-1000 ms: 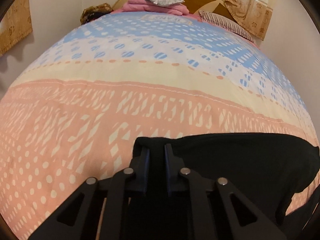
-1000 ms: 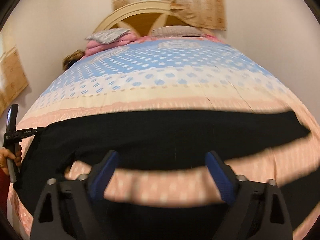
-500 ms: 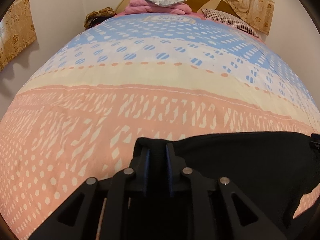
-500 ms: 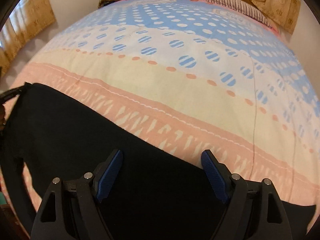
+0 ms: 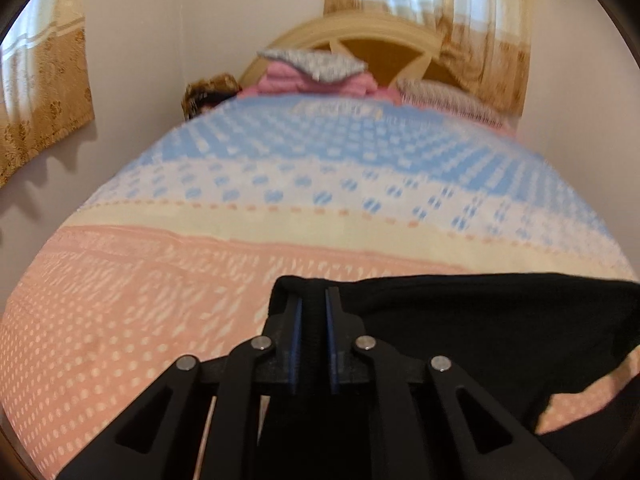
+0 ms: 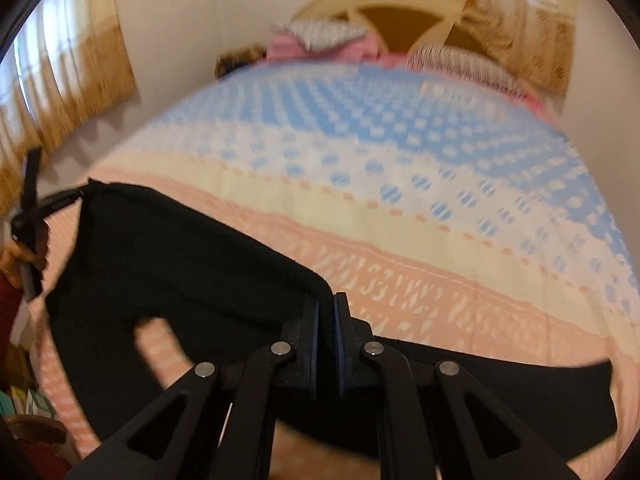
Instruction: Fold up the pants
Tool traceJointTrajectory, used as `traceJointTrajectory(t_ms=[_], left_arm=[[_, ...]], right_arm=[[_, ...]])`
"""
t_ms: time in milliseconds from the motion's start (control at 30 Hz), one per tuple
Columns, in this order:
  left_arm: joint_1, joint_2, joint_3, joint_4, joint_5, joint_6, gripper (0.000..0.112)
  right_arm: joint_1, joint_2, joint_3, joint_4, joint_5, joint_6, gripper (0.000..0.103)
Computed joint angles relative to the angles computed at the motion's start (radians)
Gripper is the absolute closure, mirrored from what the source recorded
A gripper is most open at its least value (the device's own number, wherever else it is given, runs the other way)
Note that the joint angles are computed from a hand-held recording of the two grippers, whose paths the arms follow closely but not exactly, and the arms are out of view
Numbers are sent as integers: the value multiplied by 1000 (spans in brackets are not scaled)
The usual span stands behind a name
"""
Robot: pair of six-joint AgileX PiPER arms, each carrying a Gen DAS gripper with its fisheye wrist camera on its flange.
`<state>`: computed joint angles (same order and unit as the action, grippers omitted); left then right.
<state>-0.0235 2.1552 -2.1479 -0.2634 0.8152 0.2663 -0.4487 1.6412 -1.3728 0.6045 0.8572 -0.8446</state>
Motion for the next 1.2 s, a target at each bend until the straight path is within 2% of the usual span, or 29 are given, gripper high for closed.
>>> traceJointTrajectory(t_ms=[133,233,333,400,500,567,600,667,700,733,767,867,933,1000,1067,1133,1200], left_arm=[[75,-207,340,-249,-162,226,100],[119,-309,528,-420,-234,414,98],[157,-382,694,-549,-282,593,94],[170,-410,771,-595,-297,659,94],[197,-442,880,-643,-314,742,89],[198,-466,952,-613,-360,758,86],[195,-475,980,-595,-385,763,83],[192,-495,1029,-552,-431,757,67],[196,-501,1047,-502,-454,722,51],[201,-501,1057,-441,-482,670,41],[215,-503,1067,-421,-495,653,40],[263,-492,1046,-326,-470,546,40],[286,-492,1027,-269,-450,478,40],[304,-502,1019,-282,-425,488,40],[316,-502,978,-326,-356,503,40],[336,-497,947,-435,-280,568,40],[336,-470,895,-511,-210,583,37]], right_arm=[[-71,-251,228,106,-1,-128,97],[-116,-439,418,143,0,-208,96],[-136,-566,570,143,-27,-264,96],[-151,-678,689,121,-37,-285,96],[-177,-749,827,131,-59,-320,96],[-179,-773,908,130,-103,-344,96],[-177,-774,936,130,-120,-347,96],[-178,-785,983,141,-146,-359,96],[-176,-798,1000,142,-158,-368,96],[-144,-813,1011,125,-190,-347,96],[-116,-823,1017,103,-214,-325,96],[-46,-836,1021,31,-261,-242,96],[-62,-824,1014,37,-245,-261,96],[-77,-834,1003,22,-208,-239,96],[-143,-857,983,29,-109,-237,96],[-271,-863,939,113,46,-314,96],[-340,-886,917,181,143,-343,96]])
